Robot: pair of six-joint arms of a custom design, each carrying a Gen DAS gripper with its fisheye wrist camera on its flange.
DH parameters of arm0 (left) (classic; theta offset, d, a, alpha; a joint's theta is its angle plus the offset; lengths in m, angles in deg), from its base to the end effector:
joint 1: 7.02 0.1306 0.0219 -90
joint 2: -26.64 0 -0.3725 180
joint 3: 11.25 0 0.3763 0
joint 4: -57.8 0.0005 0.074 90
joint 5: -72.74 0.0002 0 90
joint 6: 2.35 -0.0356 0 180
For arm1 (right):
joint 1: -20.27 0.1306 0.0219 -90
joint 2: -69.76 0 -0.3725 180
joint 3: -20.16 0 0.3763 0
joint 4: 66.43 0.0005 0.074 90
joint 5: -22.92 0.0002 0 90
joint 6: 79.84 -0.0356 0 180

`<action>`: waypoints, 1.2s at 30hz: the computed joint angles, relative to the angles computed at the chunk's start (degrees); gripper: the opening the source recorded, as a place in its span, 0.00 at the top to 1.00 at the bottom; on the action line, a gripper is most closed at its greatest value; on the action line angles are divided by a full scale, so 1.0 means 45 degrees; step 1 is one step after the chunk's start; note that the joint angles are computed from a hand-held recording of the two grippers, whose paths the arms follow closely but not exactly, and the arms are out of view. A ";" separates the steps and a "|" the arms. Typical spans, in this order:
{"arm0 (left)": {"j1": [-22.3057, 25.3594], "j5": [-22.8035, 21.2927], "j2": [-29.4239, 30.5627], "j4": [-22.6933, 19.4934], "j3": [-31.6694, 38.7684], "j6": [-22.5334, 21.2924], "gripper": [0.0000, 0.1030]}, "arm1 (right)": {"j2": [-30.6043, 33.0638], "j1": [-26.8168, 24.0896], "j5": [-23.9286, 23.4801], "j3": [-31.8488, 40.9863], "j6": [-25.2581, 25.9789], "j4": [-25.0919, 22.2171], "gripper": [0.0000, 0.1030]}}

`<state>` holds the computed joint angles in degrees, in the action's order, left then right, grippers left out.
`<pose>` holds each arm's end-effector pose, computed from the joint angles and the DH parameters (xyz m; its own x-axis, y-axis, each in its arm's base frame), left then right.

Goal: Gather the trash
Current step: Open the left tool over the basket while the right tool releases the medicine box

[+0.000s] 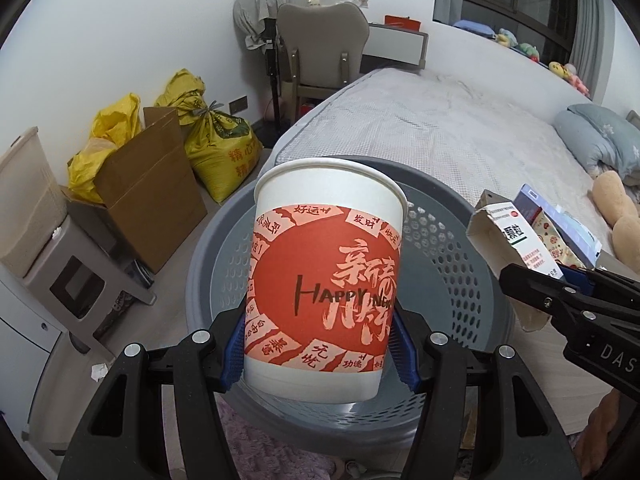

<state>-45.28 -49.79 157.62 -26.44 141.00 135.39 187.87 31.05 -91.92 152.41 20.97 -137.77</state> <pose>0.5329 -0.3965 0.4556 -0.7147 -0.2310 -0.6601 -0.2956 0.9552 -0.0142 0.6061 0.1301 0.4616 -0.7373 -0.3136 -0.5983 -0.5412 0.8044 0.2452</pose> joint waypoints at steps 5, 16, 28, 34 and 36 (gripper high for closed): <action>0.0171 0.0028 0.0075 -0.0180 0.0137 -0.0017 0.43 | 0.0529 0.0215 -0.0085 0.0716 0.0052 -0.0309 0.63; 0.0325 -0.0309 -0.0390 -0.0436 -0.0526 0.0614 0.28 | 0.0223 0.0288 0.0134 0.0229 -0.0053 0.0365 0.49; 0.0277 -0.0857 -0.0521 -0.1039 -0.0707 0.1235 0.21 | -0.0059 0.0365 0.0347 -0.0202 -0.0007 0.0523 0.49; 0.0221 -0.1113 -0.0607 -0.1193 -0.0738 0.1384 0.16 | -0.0258 0.0390 0.0486 -0.0482 -0.0060 0.0693 0.49; 0.0186 -0.1180 -0.0590 -0.1242 -0.0688 0.1420 0.15 | -0.0278 0.0388 0.0501 -0.0485 -0.0085 0.0686 0.48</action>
